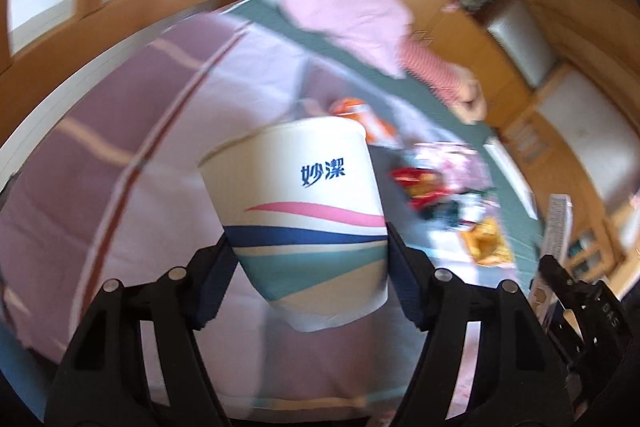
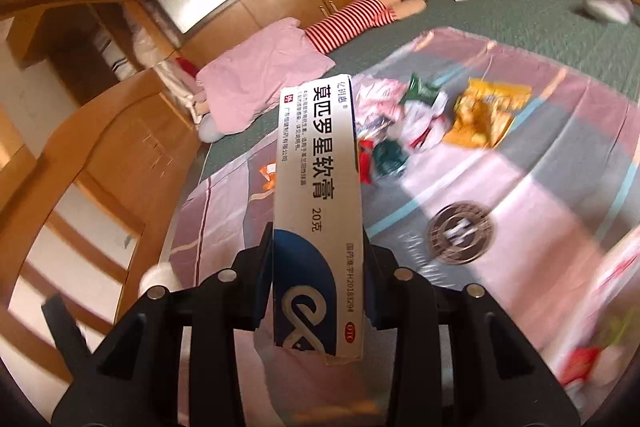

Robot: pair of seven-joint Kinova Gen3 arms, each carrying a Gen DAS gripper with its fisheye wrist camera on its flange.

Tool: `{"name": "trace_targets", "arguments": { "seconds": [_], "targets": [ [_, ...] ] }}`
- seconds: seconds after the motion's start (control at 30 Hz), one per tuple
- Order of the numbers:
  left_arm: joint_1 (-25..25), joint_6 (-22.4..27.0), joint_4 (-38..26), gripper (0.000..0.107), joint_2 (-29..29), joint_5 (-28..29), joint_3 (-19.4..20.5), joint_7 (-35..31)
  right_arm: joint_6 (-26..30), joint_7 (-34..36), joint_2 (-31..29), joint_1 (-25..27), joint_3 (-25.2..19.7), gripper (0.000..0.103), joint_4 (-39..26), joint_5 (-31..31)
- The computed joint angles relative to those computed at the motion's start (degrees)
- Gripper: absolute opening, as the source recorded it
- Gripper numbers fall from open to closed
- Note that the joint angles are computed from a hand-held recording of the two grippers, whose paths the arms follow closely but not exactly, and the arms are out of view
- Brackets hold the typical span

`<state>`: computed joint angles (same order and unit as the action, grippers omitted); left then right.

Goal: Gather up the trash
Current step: 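Drop the ointment box into the white bag while the left gripper releases the white paper cup there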

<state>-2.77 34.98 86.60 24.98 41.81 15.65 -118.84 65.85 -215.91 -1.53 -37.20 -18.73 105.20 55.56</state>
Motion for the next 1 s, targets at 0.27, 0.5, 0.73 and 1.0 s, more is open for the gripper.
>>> {"name": "trace_targets", "arguments": {
  "seconds": [0.27,0.5,0.73,1.0],
  "targets": [
    [-15.2,2.4,8.7,0.070,-7.3,7.1,20.3,-18.6,16.1,15.0,-14.0,-18.4,8.5,0.037,2.1,-17.0],
    [-2.0,6.2,14.6,0.070,-13.9,14.4,10.9,-29.5,21.7,8.0,-18.3,-29.0,11.3,0.054,6.7,-31.7],
    [8.6,9.5,18.8,0.070,-19.0,16.7,5.4,-34.5,32.0,1.6,-22.4,-12.4,-7.0,0.065,4.3,-31.2],
    [18.6,17.3,15.3,0.093,-14.7,6.1,3.1,-32.8,33.1,11.8,-28.0,8.4,-16.8,0.071,1.7,-31.1]
  ]
}}
